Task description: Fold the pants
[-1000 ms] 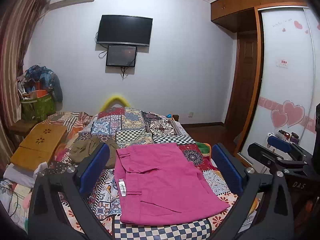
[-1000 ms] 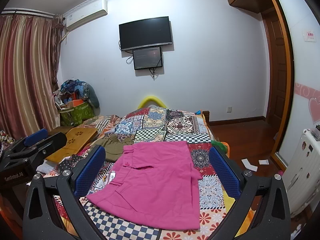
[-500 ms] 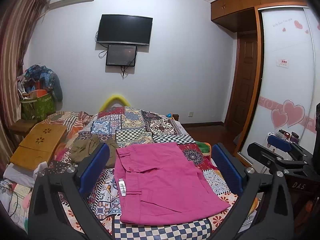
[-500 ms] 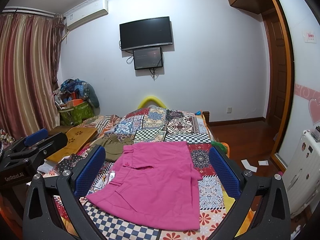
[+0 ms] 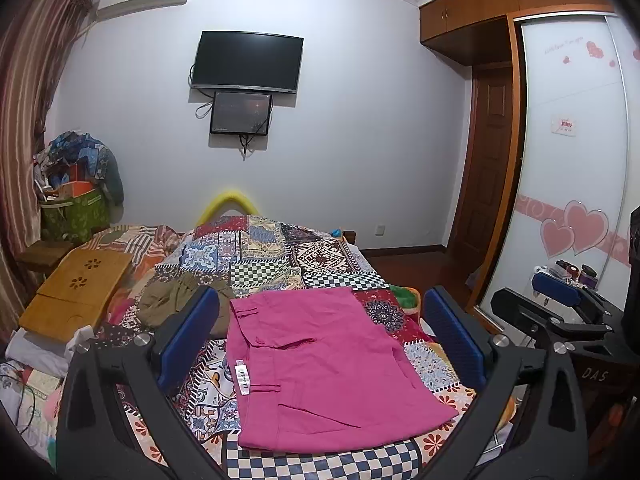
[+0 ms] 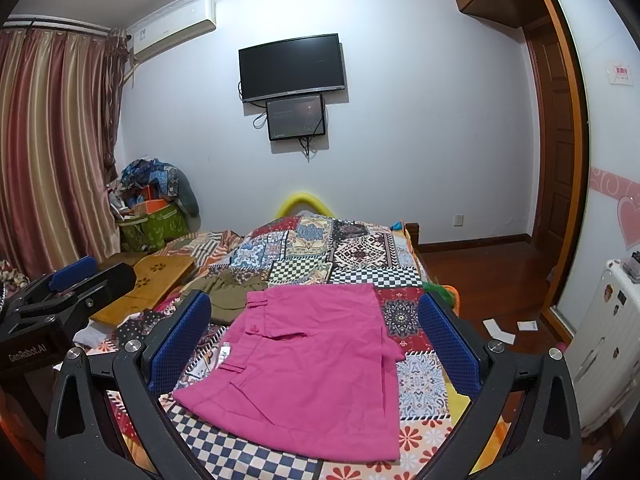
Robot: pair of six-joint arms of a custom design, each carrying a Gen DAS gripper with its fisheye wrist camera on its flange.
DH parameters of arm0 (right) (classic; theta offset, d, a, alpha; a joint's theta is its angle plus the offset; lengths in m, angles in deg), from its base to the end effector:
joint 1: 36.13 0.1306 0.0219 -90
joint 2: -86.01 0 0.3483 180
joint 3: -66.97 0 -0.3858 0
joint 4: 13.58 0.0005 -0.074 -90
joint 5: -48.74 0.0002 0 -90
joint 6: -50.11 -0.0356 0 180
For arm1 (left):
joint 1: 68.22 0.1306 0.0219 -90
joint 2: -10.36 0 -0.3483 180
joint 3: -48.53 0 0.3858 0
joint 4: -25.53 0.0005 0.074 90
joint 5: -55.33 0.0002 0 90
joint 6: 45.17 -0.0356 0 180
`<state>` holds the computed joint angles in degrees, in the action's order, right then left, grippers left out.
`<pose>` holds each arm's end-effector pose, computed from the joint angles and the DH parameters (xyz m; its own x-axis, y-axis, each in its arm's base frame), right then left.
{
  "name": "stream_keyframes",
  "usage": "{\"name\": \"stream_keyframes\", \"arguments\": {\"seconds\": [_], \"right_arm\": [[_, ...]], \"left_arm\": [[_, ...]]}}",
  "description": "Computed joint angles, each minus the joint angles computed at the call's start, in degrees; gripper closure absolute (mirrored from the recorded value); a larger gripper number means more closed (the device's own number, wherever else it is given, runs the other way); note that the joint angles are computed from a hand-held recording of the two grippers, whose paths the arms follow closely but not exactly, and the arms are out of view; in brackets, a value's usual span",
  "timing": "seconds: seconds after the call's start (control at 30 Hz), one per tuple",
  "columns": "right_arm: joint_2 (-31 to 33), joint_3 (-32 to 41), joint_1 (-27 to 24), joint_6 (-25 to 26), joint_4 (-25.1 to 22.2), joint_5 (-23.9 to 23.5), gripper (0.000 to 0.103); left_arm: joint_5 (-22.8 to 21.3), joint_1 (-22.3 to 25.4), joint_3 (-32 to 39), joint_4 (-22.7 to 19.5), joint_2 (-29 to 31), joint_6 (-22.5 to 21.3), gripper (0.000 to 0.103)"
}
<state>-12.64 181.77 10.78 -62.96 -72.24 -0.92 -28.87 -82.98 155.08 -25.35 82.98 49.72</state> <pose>0.2787 0.2635 0.6443 -0.3290 0.0855 -0.9404 -0.0300 0.9944 0.1009 0.3302 -0.0912 0.6463 -0.3105 -0.0059 -0.9506 0.3216 0.9403 -0.1109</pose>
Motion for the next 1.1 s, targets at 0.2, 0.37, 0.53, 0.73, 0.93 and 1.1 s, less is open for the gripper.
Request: {"name": "stream_keyframes", "arguments": {"seconds": [0.2,0.37,0.53,0.73,0.93,1.1], "right_arm": [[0.0,0.1,-0.1,0.1,0.1,-0.1,0.0],[-0.2,-0.1,-0.1,0.3,0.4,-0.1,0.0],[-0.1,0.0,-0.2,0.4,0.4,-0.2,0.0],[-0.2,0.0,-0.1,0.3,0.3,-0.3,0.0],[-0.4,-0.4,-0.2,0.4,0.6,-0.3,0.0],[-0.4,-0.5,-0.1,0.3,0.5,-0.4,0.0]], "left_arm": [[0.2,0.1,-0.1,0.5,-0.1,-0.3,0.0],[0.2,0.0,-0.1,0.7,0.0,-0.4,0.0],[0.0,-0.2,0.2,0.6,0.1,-0.4,0.0],[-0.1,-0.2,0.1,0.7,0.1,-0.5,0.0],[0.0,-0.1,0.0,0.6,0.1,-0.4,0.0],[0.4,0.3,0.4,0.3,0.4,-0.4,0.0]]}}
